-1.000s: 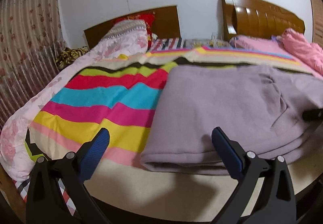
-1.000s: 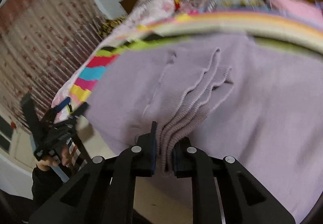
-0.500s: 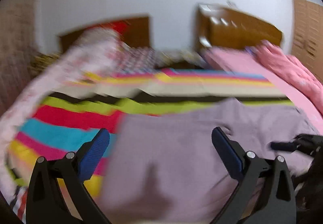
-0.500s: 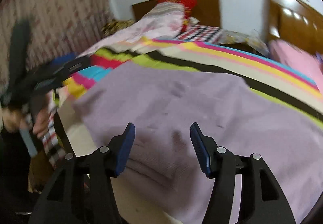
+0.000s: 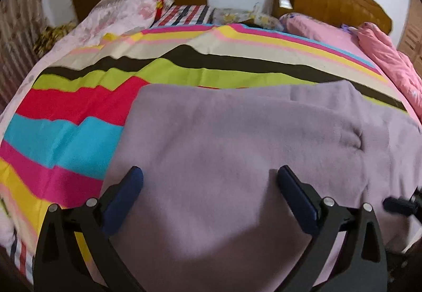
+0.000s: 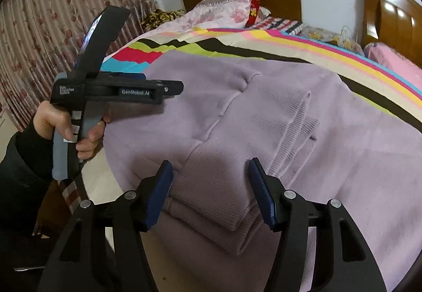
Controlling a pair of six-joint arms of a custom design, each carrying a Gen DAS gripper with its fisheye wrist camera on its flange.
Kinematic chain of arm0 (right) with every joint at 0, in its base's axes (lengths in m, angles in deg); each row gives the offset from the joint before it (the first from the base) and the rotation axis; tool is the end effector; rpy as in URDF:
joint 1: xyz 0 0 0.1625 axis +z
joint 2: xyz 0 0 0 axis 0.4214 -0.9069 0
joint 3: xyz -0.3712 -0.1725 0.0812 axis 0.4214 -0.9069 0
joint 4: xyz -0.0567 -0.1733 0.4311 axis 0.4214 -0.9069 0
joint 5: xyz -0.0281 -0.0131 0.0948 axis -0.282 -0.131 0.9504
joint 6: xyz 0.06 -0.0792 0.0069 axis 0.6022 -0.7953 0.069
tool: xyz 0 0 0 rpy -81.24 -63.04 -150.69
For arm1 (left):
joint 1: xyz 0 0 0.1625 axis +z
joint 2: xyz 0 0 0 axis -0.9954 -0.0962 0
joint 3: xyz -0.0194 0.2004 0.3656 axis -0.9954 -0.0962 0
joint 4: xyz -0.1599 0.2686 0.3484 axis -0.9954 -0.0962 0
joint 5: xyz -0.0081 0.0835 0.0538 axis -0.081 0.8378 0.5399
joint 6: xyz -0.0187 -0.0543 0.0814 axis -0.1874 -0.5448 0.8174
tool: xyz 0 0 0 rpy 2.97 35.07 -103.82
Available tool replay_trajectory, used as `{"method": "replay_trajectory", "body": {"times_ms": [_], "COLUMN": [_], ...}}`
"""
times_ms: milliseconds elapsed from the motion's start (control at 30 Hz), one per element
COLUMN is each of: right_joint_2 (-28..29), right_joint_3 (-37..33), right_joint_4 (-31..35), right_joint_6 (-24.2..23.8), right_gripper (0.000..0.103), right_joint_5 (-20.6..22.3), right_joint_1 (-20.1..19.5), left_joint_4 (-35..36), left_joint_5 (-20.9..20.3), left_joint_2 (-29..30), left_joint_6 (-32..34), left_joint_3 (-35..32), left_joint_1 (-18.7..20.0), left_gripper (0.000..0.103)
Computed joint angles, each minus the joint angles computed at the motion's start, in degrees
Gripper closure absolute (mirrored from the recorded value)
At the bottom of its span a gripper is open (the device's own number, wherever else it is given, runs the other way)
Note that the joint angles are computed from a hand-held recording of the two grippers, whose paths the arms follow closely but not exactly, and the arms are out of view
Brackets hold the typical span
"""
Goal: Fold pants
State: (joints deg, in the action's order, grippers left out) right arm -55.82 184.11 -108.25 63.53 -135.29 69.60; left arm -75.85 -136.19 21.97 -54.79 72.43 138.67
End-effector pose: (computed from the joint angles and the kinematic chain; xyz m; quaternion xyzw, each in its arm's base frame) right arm 0.1231 -0.5437 0.2085 0.0448 -0.8710 0.3887 0.2971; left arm -0.3002 -0.7291 0.0582 0.4130 0.8657 -0.1550 0.2366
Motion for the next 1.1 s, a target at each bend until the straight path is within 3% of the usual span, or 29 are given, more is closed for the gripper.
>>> {"method": "replay_trajectory", "body": {"times_ms": [133,233,333,400,433,533,767,833,900,933,1000,1100], "right_joint_2": [0.55,2.52,4.24,3.24,0.96,-1.64,-3.06,-4.75,-7.81,-8.53,-10.08,-14.93], "right_joint_3": [-2.9,-7.67,-11.61,-11.0,-9.63,-7.78,-6.43,-4.51,-0.67,0.58,3.85,8.0], "right_joint_4": [-2.91,-1.58,5.89,8.19,9.72,9.86,8.55,6.02,1.68,-0.44,-6.18,-6.15], "right_joint_6": [-6.8,-10.22,-6.83,-2.52,1.44,4.36,6.34,7.76,6.27,4.72,-0.09,1.65], "right_gripper": [0.045,0.044,0.041,0.028,0.029,0.028,0.027,0.025,0.024,0.015,0.016,0.016], "right_joint_5": [-4.02,-6.39,-9.95,-7.2,-2.9,1.81,3.94,1.5,1.41,0.06,-7.37,-14.2], "right_joint_1": [2.44,2.2,-0.45,-2.74,-4.22,-6.01,-6.64,-5.72,-4.74,-4.35,-3.07,-4.84], "left_joint_4": [-2.08,-2.27,4.36,4.19,4.13,3.53,2.85,0.82,-9.28,-12.65,-16.73,-16.44], "left_joint_5": [-3.5,0.0,3.8,0.93,-0.83,-0.63,-0.28,1.32,8.1,8.45,1.97,-4.18], "left_joint_2": [-0.15,4.09,9.02,9.62,8.94,8.76,9.15,9.48,8.32,7.05,1.93,-2.4], "left_joint_6": [2.36,5.84,3.21,2.61,1.84,1.58,1.84,2.03,3.52,3.88,3.33,4.48], "left_joint_3": [-1.89,-6.91,-13.47,-14.39,-14.09,-13.8,-13.86,-13.53,-9.46,-7.08,-0.19,7.65], "left_joint_1": [-0.99,-1.54,-0.1,1.38,1.77,2.0,2.0,1.66,-0.2,-0.94,-2.16,-4.53], "left_gripper": [0.002,0.002,0.002,0.001,0.001,0.001,0.001,0.001,0.002,0.002,0.002,0.002]}}
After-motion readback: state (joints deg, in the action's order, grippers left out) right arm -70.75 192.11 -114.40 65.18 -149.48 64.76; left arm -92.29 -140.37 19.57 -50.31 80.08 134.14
